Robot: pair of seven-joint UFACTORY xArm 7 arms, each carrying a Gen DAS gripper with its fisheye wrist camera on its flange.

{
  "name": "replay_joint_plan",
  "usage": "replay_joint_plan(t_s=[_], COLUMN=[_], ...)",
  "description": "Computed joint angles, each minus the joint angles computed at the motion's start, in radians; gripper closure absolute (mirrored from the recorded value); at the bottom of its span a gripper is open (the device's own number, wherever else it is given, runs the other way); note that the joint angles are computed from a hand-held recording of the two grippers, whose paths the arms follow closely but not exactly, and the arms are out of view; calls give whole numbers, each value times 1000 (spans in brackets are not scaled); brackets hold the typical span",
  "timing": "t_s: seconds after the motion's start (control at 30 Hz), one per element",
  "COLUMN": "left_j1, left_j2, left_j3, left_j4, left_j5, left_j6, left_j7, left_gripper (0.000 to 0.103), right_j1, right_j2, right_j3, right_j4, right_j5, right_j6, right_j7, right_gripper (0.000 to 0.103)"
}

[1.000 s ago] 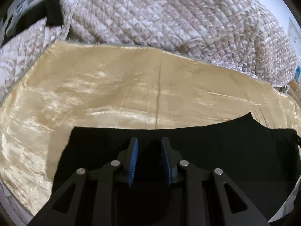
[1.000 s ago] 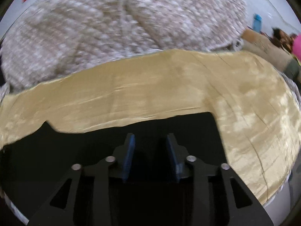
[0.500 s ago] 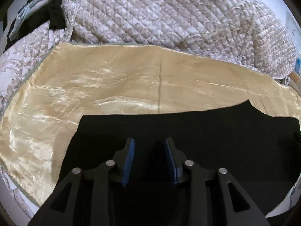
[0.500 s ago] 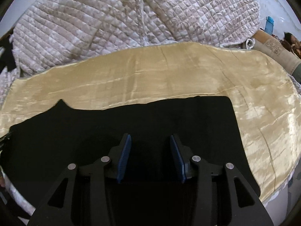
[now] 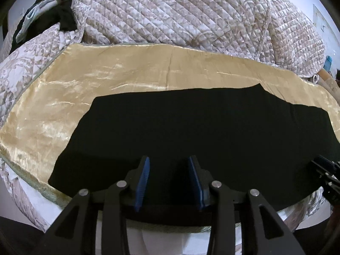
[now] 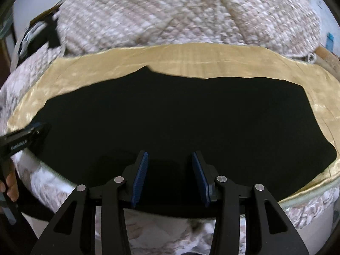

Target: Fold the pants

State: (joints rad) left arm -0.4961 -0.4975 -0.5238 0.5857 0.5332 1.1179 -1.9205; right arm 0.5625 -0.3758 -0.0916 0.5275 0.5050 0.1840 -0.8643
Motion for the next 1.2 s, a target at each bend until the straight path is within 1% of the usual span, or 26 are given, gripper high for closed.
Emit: replay_joint_plan(t_s=[0.03,0.07,0.1,0.2,0.27,0.43,0.6,0.77,0.97,1.0,1.03,1.13,1.2], left_j1=[1,1,1,3,0,0,-3,-9,-14,-14,-14,-16,-19], left_j2=[6,7,4,15,16,13,8,-14,-52,-53,-57,-70,-87], left_j3=[-1,-1,0,-2,1,5,6,3,-17,-13,-11,-11,-14], left_j4=[2,1,-3,0,-1,-5,-7,-18,-32,-39,-45,-51,-56], left_j5=[4,6,9,16,19,23,22,11,-29,-37,-40,-44,-54], left_j6=[2,1,-4,-6,-5,-1,2,-4,45,44,42,45,49], left_j7=[4,2,-3,-13,-12,-6,-4,-17,-58,-60,-60,-57,-64], left_gripper=[60,59,58,55,54,51,50,50,50,50,50,50,50], right_j1=[-6,3,16,44,43,47,69,54,38,33,11,14,30], right_j2=[8,11,17,26,20,18,16,10,3,7,15,8,0], right_j3=[13,7,-6,-37,-33,-34,-51,-40,-33,-31,-16,-19,-36], right_j4=[-7,-9,-5,2,-5,-9,-9,-4,0,2,7,6,6], right_j5=[-12,-11,-1,34,42,50,70,64,66,61,44,49,65], right_j6=[-24,-37,-41,-32,-37,-47,-52,-39,-33,-31,-24,-27,-26], right_j7=[-1,-8,-12,-31,-35,-49,-74,-56,-43,-38,-19,-17,-28], right_gripper=[58,56,52,48,47,47,45,45,45,45,45,45,45])
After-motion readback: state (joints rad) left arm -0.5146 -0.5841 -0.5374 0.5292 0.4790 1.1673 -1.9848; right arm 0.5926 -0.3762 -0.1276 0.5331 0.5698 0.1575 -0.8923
